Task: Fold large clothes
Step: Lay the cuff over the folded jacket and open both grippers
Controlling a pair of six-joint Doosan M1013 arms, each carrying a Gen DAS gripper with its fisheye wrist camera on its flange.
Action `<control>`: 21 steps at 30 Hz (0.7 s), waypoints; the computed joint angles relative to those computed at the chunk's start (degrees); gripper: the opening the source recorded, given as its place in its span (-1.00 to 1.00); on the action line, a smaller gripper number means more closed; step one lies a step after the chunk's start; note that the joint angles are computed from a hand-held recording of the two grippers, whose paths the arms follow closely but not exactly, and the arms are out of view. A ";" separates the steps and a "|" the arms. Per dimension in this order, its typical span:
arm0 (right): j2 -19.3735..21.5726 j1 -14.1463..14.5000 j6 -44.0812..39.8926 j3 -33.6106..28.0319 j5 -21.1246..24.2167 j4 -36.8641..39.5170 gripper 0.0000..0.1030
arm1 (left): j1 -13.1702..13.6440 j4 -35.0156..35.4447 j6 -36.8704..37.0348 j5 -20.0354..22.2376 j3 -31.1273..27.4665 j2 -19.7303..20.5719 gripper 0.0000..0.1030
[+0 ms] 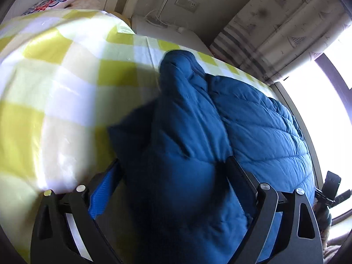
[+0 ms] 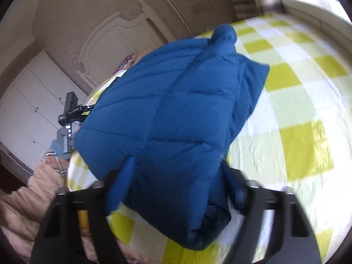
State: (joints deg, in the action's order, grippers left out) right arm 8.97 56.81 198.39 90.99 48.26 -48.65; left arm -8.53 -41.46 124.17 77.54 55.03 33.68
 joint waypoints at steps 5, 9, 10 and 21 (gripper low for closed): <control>-2.31 -2.91 -2.62 2.28 -1.62 0.19 -0.34 | 0.77 -2.73 -1.50 -3.36 7.42 -4.20 0.60; -3.62 -7.96 -9.28 2.41 -1.62 4.97 -0.34 | 0.44 -2.77 -1.87 -11.07 17.99 -11.06 0.60; -3.96 -8.67 -10.10 2.48 -1.20 5.54 -0.33 | 0.34 -3.10 -1.64 -12.19 19.92 -12.38 0.60; 6.56 -7.30 -21.84 -17.62 26.52 -6.25 0.90 | -5.97 7.10 -4.36 -49.33 29.30 -26.02 0.91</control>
